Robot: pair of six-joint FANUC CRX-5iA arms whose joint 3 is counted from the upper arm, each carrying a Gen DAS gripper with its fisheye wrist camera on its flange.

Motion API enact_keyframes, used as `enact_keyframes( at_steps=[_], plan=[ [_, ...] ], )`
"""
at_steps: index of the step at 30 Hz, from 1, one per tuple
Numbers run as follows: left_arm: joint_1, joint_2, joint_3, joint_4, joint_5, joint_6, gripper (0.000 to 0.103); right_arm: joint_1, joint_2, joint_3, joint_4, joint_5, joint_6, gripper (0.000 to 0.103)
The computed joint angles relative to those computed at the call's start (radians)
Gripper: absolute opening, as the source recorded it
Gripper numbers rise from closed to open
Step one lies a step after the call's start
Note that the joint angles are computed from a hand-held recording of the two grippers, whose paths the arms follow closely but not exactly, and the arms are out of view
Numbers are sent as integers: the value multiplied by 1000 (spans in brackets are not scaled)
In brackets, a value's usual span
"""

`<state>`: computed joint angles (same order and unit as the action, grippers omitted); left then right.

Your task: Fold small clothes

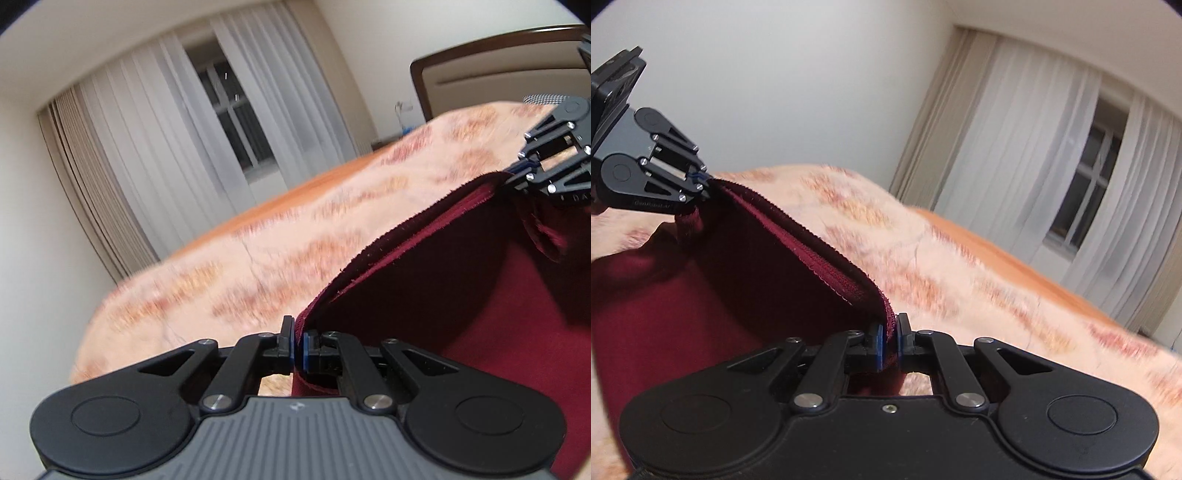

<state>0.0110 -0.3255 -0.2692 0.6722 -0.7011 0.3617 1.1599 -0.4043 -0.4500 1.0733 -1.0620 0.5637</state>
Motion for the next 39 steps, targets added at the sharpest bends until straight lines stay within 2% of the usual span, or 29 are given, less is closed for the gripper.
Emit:
enact_keyframes(
  at_steps=[2,7,10,11,13,14,15,16,17,19,20,21,22,25,29,32,35,39],
  plan=[
    [-3,50,34,-52,-15,55,4,-40,24,-5,-35,31,-14,7],
    [7,100,71,-124,-78,136,4,-85,64,-19,-81,70,-36,8],
    [-1,109,85,-162,-100,184,10,-96,77,-21,-85,73,-31,9],
    [8,112,90,-157,-115,186,14,-106,79,-23,-90,75,-18,11],
    [20,128,115,-147,-157,200,30,-109,91,-3,-108,51,3,24],
    [32,132,118,-133,-172,201,49,-114,93,1,-118,49,10,27],
    [40,140,135,-125,-199,212,69,-112,92,4,-126,42,11,34],
    [54,150,149,-102,-241,203,76,-115,89,2,-128,38,7,46],
    [70,152,150,-73,-270,186,80,-112,82,-5,-121,32,-5,52],
    [99,146,140,-29,-300,161,85,-103,62,-21,-101,24,-31,69],
    [110,140,133,-11,-304,152,90,-96,46,-34,-89,20,-48,74],
    [123,129,117,12,-303,138,94,-86,32,-47,-72,14,-66,84],
    [136,117,100,33,-303,121,96,-73,16,-61,-53,6,-80,91],
    [173,81,60,69,-326,50,98,-21,-38,-96,-26,-20,-75,100],
    [200,27,5,45,-338,-60,101,73,-99,-120,-63,-76,3,102],
    [186,-7,-33,-6,-281,-78,101,114,-84,-120,-86,-150,60,102],
    [163,-12,-42,-31,-223,-8,101,112,-57,-141,-43,-191,32,102],
    [115,-2,-8,-169,-108,197,101,59,-19,-160,58,-229,-100,102]
  ],
)
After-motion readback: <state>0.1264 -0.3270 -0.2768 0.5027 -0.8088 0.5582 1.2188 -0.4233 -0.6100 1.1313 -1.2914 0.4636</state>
